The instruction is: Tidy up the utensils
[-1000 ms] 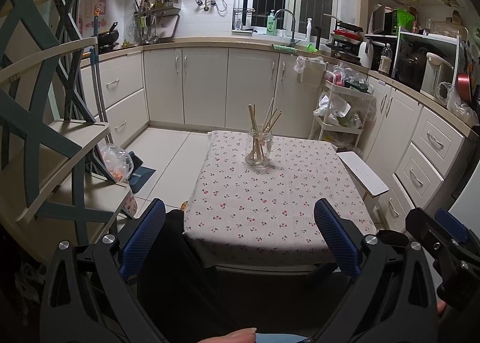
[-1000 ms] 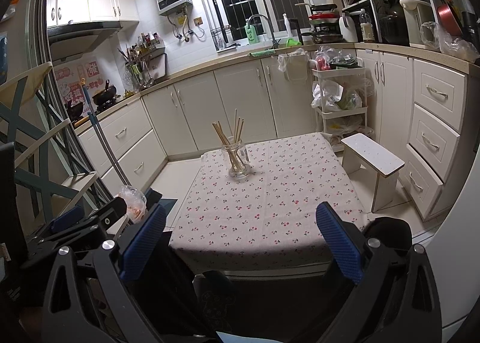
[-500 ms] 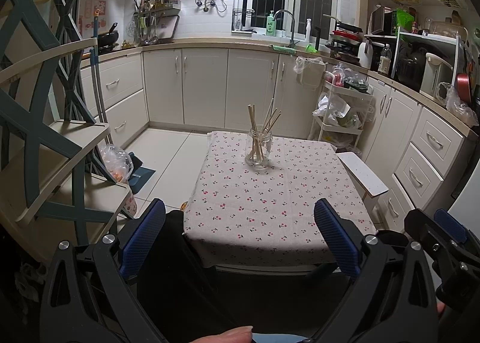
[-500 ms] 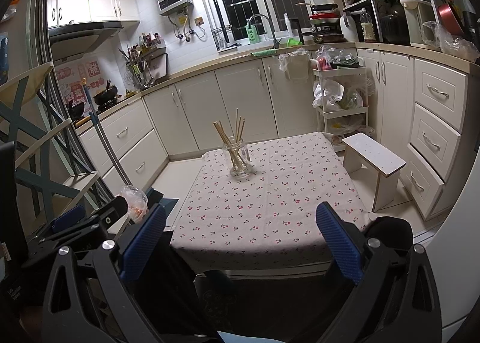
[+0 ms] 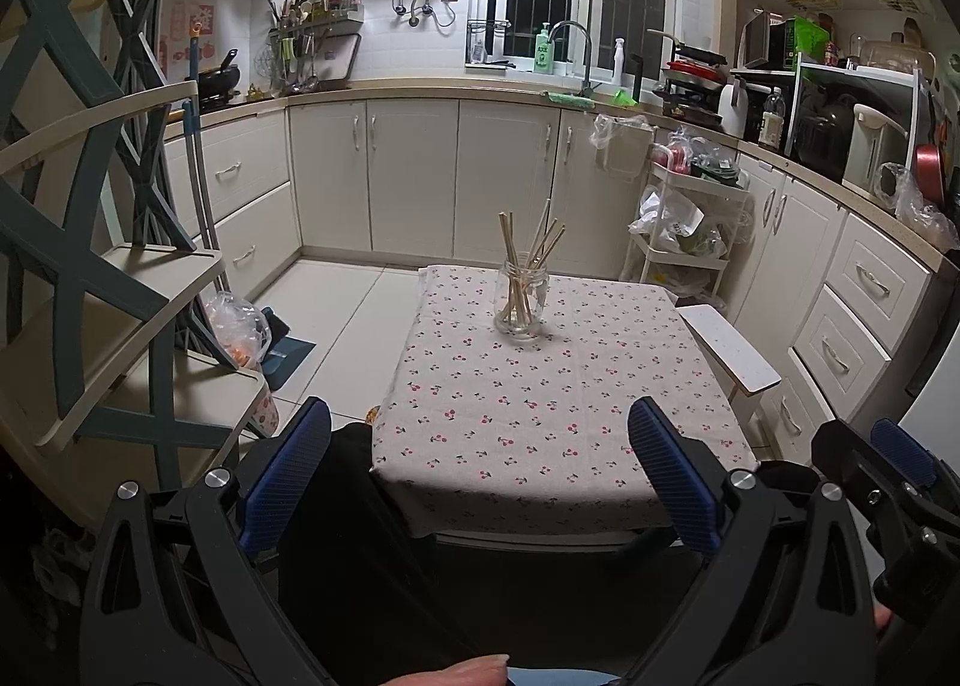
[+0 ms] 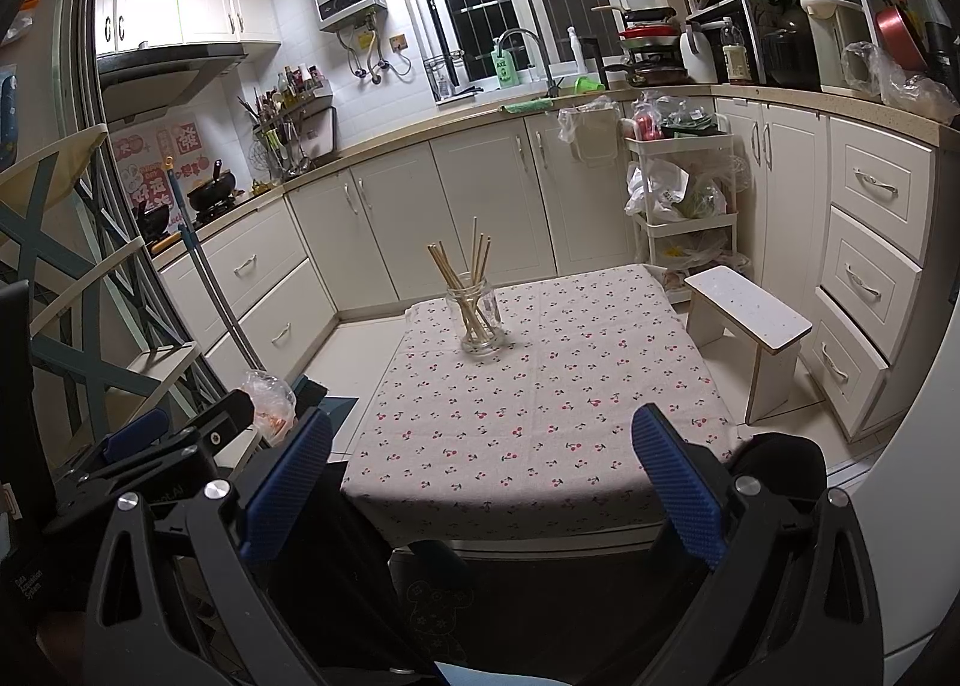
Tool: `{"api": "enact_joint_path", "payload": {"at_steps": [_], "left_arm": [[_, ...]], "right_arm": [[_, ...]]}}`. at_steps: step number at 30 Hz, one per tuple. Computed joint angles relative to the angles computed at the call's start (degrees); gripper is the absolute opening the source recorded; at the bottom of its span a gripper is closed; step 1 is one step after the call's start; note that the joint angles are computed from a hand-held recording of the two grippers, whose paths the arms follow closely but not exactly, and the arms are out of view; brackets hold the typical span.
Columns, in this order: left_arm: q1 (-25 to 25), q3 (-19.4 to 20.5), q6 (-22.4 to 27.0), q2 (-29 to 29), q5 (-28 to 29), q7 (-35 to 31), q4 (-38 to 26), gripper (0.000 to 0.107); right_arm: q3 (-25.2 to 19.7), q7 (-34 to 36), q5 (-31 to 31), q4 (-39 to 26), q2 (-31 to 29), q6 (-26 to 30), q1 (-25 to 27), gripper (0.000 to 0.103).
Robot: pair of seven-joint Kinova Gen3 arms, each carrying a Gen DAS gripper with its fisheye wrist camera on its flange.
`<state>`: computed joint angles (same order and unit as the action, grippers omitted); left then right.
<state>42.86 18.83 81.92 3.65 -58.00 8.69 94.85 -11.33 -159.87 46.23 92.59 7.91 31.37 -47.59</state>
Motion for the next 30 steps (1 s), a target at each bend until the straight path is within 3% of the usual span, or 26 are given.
{"api": "enact_joint_path", "payload": {"at_steps": [19, 24, 30], "left_arm": [[0.1, 0.3, 1.3, -0.2, 0.0, -0.1, -0.4, 0.095], [-1.5, 0.6, -3.8, -2.9, 0.1, 1.1, 2.8, 0.095], [-2.0, 1.4, -1.3, -1.3, -0.3, 0.5, 1.8, 0.095]], "right_arm": [[0.0, -0.5, 0.5, 0.0, 0.0, 0.1, -0.2, 0.096], [-0.2, 0.2, -0.2, -0.3, 0.3, 0.2, -0.2, 0.096], [0.4, -0.9, 0.5, -1.6, 1.1, 1.5, -2.0, 0.096]]}}
